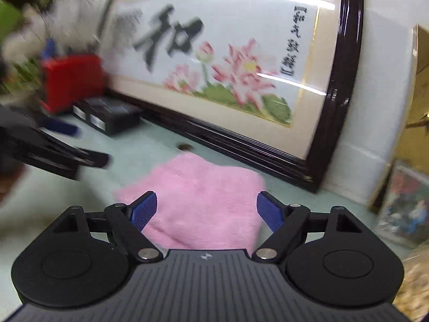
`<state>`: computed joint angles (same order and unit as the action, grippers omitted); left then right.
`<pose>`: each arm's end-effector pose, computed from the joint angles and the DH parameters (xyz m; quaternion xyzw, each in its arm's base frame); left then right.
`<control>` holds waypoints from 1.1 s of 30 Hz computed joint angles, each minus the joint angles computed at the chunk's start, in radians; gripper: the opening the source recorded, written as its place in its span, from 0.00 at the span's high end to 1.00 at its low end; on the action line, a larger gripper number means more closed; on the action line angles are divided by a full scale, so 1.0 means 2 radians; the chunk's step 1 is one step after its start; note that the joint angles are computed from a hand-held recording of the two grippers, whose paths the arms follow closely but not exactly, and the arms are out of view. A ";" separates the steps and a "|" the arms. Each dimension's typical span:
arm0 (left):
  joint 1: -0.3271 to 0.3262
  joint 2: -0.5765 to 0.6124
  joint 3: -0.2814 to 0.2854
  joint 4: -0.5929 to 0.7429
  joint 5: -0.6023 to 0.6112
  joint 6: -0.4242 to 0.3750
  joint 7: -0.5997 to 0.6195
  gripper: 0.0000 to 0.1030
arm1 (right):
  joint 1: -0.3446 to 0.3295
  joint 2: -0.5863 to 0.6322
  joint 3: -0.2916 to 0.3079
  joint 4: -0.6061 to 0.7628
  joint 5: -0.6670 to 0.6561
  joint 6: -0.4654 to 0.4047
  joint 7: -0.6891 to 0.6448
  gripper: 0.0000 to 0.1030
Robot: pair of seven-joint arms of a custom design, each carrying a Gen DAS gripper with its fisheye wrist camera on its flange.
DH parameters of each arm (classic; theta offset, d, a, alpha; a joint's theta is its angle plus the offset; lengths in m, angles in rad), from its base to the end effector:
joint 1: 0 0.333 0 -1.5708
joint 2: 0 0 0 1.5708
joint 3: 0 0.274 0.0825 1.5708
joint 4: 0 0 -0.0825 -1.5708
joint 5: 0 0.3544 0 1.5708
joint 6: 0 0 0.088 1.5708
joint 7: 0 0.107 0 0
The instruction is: Fold towel
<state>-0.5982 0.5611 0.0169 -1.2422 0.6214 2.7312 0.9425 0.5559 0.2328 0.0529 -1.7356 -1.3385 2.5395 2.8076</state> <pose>0.5845 -0.4147 0.5189 -0.4776 0.7309 -0.3759 0.3104 0.5120 0.3680 0.4688 -0.6903 0.4963 -0.4417 0.2863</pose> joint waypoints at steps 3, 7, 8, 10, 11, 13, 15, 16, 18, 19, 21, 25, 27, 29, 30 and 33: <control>-0.016 0.004 0.021 0.005 0.032 -0.007 -0.028 0.08 | 0.015 0.054 0.002 0.049 0.025 -0.043 -0.077 0.20; -0.003 0.002 0.009 0.003 0.024 -0.005 -0.035 0.08 | 0.010 0.061 -0.001 0.048 0.088 0.016 -0.094 0.51; -0.003 0.000 0.012 0.002 0.025 -0.004 -0.042 0.08 | -0.001 0.059 -0.001 0.041 0.115 0.052 -0.089 0.51; -0.004 -0.004 0.017 -0.005 0.034 0.000 -0.058 0.07 | -0.006 0.052 -0.007 0.029 0.144 0.083 -0.088 0.50; -0.001 -0.005 0.013 -0.009 0.033 0.005 -0.055 0.06 | -0.007 0.049 -0.010 0.024 0.155 0.093 -0.089 0.50; 0.007 -0.008 0.002 -0.018 0.024 0.014 -0.040 0.06 | -0.010 0.034 -0.018 0.003 0.160 0.128 -0.069 0.41; 0.013 -0.010 -0.007 -0.026 0.012 0.024 -0.023 0.06 | -0.013 0.010 -0.032 -0.029 0.135 0.180 -0.020 0.32; 0.016 -0.012 -0.012 -0.032 0.007 0.033 -0.008 0.06 | -0.016 0.002 -0.036 -0.040 0.124 0.202 0.001 0.28; 0.016 -0.015 -0.016 -0.043 -0.002 0.047 0.013 0.06 | -0.035 -0.001 -0.027 -0.055 0.152 0.238 -0.005 0.24; 0.014 -0.016 -0.015 -0.047 -0.004 0.051 0.020 0.06 | -0.056 0.005 -0.005 -0.061 0.215 0.248 -0.056 0.24; 0.010 -0.020 -0.011 -0.056 -0.008 0.059 0.029 0.06 | -0.052 0.015 -0.005 -0.055 0.252 0.234 -0.083 0.24; 0.002 -0.042 0.004 -0.091 -0.009 0.079 0.009 0.06 | 0.011 -0.011 -0.084 -0.063 0.082 0.259 0.106 0.24; 0.003 -0.060 0.007 -0.116 -0.010 0.089 -0.005 0.05 | 0.028 -0.035 -0.099 -0.074 -0.037 0.243 0.242 0.20; 0.004 -0.079 0.006 -0.145 -0.008 0.095 -0.016 0.03 | 0.036 -0.068 -0.086 -0.106 -0.079 0.174 0.302 0.18; 0.003 -0.088 0.007 -0.159 -0.003 0.095 -0.025 0.02 | 0.040 -0.084 -0.073 -0.127 -0.069 0.127 0.303 0.18; 0.008 -0.103 -0.005 -0.186 0.005 0.087 -0.027 0.02 | 0.035 -0.112 -0.045 -0.169 -0.046 0.061 0.305 0.15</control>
